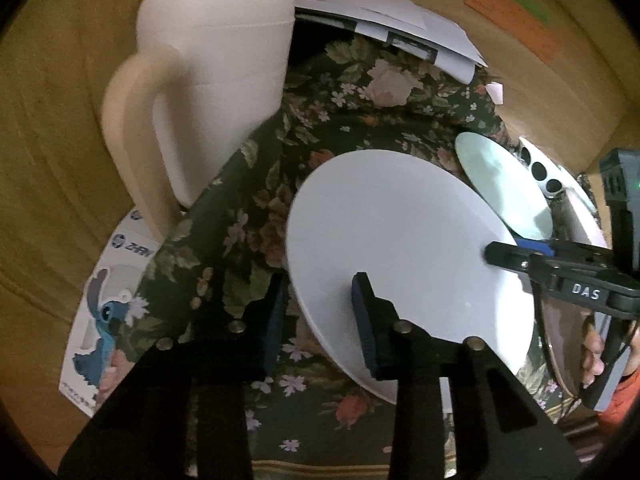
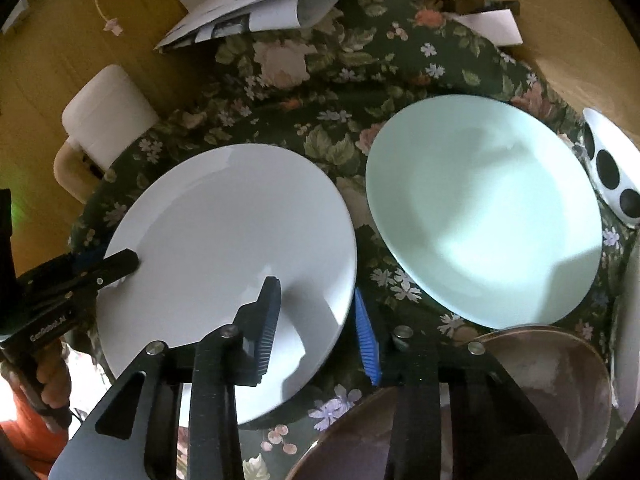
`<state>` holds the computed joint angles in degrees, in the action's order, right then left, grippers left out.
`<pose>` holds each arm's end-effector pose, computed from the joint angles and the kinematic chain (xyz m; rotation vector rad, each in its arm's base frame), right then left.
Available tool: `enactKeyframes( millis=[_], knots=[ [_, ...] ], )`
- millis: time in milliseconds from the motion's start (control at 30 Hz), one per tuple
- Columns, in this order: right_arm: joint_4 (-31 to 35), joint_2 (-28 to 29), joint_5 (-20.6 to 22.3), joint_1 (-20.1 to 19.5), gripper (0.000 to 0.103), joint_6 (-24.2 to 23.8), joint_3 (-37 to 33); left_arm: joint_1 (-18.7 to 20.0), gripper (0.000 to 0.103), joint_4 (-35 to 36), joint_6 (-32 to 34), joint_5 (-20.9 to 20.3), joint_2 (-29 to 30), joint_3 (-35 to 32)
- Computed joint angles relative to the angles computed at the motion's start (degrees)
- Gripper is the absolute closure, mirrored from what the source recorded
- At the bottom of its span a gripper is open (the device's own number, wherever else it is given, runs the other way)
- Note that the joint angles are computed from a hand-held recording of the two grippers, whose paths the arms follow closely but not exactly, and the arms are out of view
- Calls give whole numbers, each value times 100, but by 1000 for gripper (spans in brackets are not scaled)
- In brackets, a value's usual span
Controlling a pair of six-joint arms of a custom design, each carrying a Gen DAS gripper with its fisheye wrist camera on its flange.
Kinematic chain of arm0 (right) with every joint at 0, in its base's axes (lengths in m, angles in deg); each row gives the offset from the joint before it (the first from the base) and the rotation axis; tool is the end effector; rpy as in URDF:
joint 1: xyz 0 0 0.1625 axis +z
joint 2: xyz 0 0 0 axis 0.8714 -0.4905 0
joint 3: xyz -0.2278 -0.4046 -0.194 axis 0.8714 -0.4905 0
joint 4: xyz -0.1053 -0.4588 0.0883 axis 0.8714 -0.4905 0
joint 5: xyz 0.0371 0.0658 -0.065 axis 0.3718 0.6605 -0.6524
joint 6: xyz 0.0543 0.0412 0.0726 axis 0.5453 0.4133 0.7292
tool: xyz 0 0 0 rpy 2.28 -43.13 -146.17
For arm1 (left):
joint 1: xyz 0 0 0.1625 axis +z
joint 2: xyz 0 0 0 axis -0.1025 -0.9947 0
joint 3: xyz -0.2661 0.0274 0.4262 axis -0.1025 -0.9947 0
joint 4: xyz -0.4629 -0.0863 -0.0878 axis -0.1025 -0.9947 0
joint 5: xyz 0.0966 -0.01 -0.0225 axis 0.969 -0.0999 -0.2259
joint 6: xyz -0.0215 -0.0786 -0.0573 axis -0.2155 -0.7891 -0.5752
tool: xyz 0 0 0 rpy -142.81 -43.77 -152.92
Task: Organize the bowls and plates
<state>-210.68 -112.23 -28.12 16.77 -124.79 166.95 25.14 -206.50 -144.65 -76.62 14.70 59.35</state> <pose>0.0089 -0.4735 0.2836 0.9655 -2.6263 0.1739 -0.3578 -0.3466 -0.0612 -0.1876 2.3031 -0.9698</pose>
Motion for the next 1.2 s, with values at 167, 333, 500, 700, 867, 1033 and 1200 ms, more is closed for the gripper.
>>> enactKeyframes(
  millis=[167,333,500,700,867,1033,1200],
  knots=[
    [-93,78,-135,108,67,43,25,13,71,-115,94,-12,41,-14],
    [-180,113,-154,123,66,99,49,15,71,191,131,13,67,-128],
    [-58,65,-20,61,67,248,25,-5,71,106,164,2,45,-80],
    [-101,-106,94,-7,67,96,145,-90,71,428,-7,80,1,-135],
    [59,-362,310,-114,67,19,183,-163,70,430,-47,124,-49,-133],
    [35,-589,462,-180,67,-58,256,-248,71,594,-51,199,-38,-250],
    [76,-883,655,-276,67,-147,309,-325,70,612,15,281,-9,-356]
  ],
)
